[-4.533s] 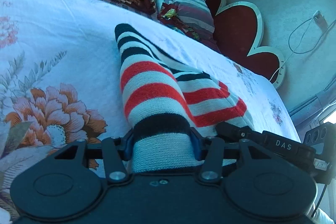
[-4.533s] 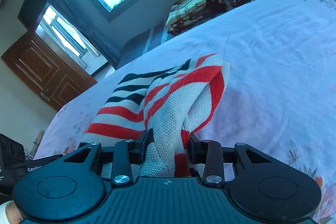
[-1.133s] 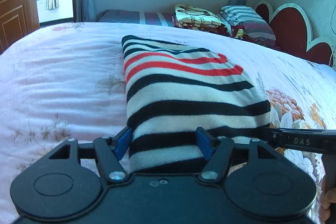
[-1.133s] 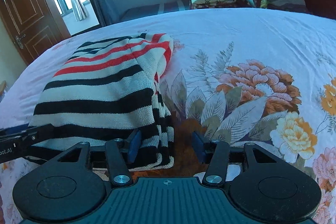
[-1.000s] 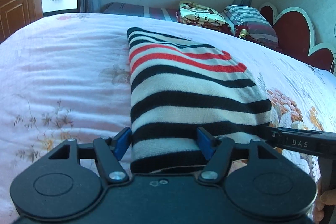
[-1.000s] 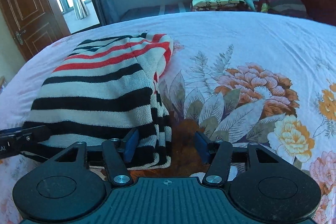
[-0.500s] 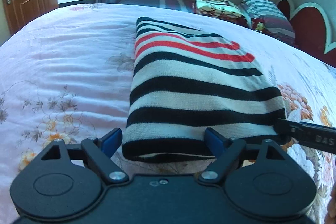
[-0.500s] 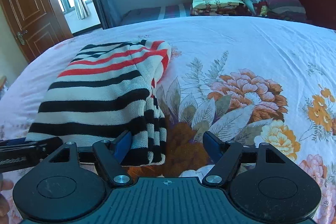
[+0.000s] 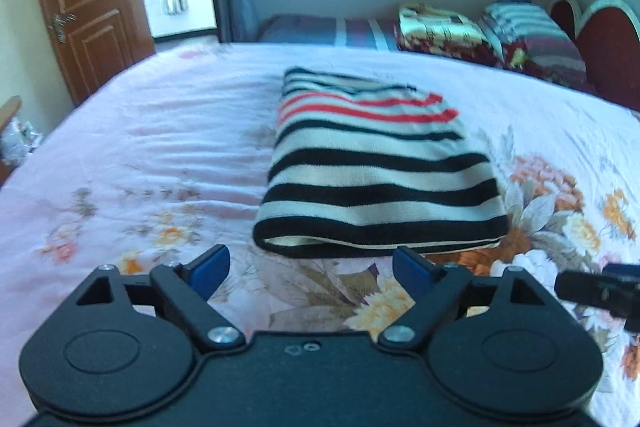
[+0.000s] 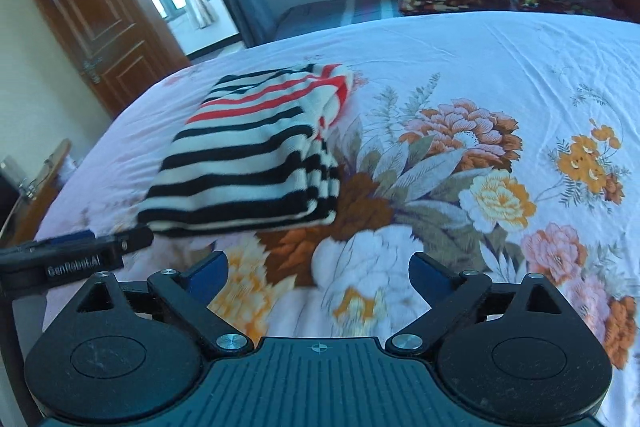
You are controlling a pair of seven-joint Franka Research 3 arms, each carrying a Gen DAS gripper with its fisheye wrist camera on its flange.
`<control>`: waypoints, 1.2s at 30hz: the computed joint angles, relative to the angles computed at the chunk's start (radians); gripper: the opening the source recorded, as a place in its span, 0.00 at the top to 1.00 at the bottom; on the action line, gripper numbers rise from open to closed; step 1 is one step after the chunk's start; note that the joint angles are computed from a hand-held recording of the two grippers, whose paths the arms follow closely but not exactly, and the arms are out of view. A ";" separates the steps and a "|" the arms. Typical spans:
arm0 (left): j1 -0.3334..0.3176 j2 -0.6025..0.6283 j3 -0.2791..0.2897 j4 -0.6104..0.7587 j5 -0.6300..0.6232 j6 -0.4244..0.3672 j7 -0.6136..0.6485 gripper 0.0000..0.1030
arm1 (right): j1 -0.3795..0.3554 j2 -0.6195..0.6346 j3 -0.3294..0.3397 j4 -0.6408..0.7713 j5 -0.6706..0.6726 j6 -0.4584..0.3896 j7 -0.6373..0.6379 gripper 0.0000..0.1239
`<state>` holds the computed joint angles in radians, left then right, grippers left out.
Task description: Fold small clothes
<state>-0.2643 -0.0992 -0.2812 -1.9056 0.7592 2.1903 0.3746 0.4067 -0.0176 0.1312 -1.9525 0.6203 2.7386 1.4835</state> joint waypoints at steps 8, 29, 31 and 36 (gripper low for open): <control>-0.056 -0.143 -0.094 0.003 0.031 -0.178 -0.054 0.14 | 0.032 -0.297 0.006 -0.223 0.004 0.078 -0.063 0.17; -0.157 -0.306 -0.288 0.046 0.014 -0.503 -0.237 0.14 | -0.118 -0.839 0.184 -0.547 -0.426 0.144 0.361 0.17; -0.157 -0.306 -0.292 0.047 0.019 -0.508 -0.235 0.14 | -0.115 -0.842 0.184 -0.553 -0.430 0.148 0.369 0.17; -0.162 -0.318 -0.296 0.040 0.020 -0.512 -0.241 0.14 | -0.107 -0.850 0.186 -0.552 -0.437 0.141 0.382 0.17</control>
<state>-0.4259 -0.4171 -0.5770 -1.8652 0.7788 1.6785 0.1335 0.2993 -0.8673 0.3174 -2.5045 0.1835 2.8793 1.8657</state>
